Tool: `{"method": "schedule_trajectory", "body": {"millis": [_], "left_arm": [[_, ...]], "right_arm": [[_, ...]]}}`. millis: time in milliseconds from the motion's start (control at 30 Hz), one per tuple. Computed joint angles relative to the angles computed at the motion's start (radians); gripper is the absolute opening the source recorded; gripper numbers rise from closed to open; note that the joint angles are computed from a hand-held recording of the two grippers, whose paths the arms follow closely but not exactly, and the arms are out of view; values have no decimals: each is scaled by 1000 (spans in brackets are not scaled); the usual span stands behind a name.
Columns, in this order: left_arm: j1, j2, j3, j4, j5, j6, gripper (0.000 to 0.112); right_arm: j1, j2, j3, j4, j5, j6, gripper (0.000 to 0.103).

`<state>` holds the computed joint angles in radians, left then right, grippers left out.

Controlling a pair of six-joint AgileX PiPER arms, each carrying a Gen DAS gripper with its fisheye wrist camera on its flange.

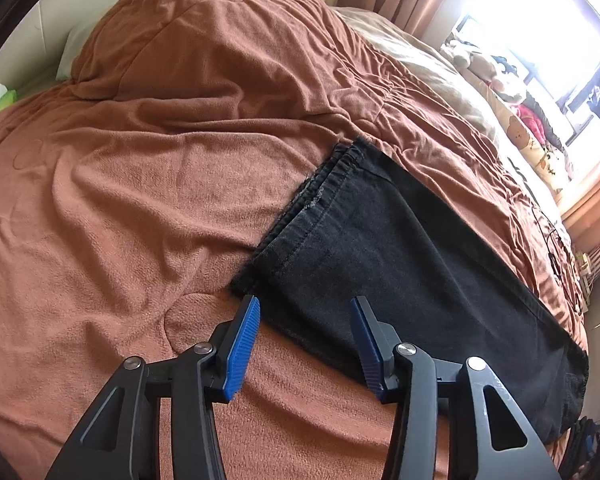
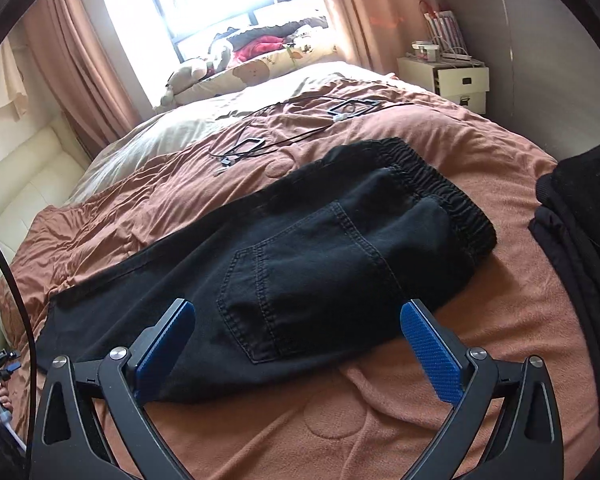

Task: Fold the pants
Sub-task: 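Move the left gripper to the folded edge while the right gripper approaches the waistband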

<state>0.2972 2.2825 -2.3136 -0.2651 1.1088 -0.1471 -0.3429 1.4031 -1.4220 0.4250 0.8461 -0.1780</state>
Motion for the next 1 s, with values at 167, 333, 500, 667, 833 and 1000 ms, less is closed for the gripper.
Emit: {"method": "schedule_trajectory", "body": {"millis": [167, 333, 500, 667, 833, 1000], "left_arm": [[-3, 48, -38, 1, 5, -20, 42], [-6, 103, -84, 8, 11, -51, 41], [-9, 169, -173, 13, 36, -71, 35], [-9, 225, -261, 43, 68, -125, 5], [-9, 87, -15, 60, -57, -115, 3], [-2, 75, 6, 46, -64, -96, 3]], "right_arm": [[-5, -32, 58, -31, -15, 37, 103], [-5, -40, 92, -63, -23, 80, 103], [-4, -26, 82, -88, -17, 112, 103], [3, -10, 75, -95, -27, 133, 103], [25, 24, 52, -128, -35, 160, 102], [23, 39, 43, -108, -39, 151, 100]]}}
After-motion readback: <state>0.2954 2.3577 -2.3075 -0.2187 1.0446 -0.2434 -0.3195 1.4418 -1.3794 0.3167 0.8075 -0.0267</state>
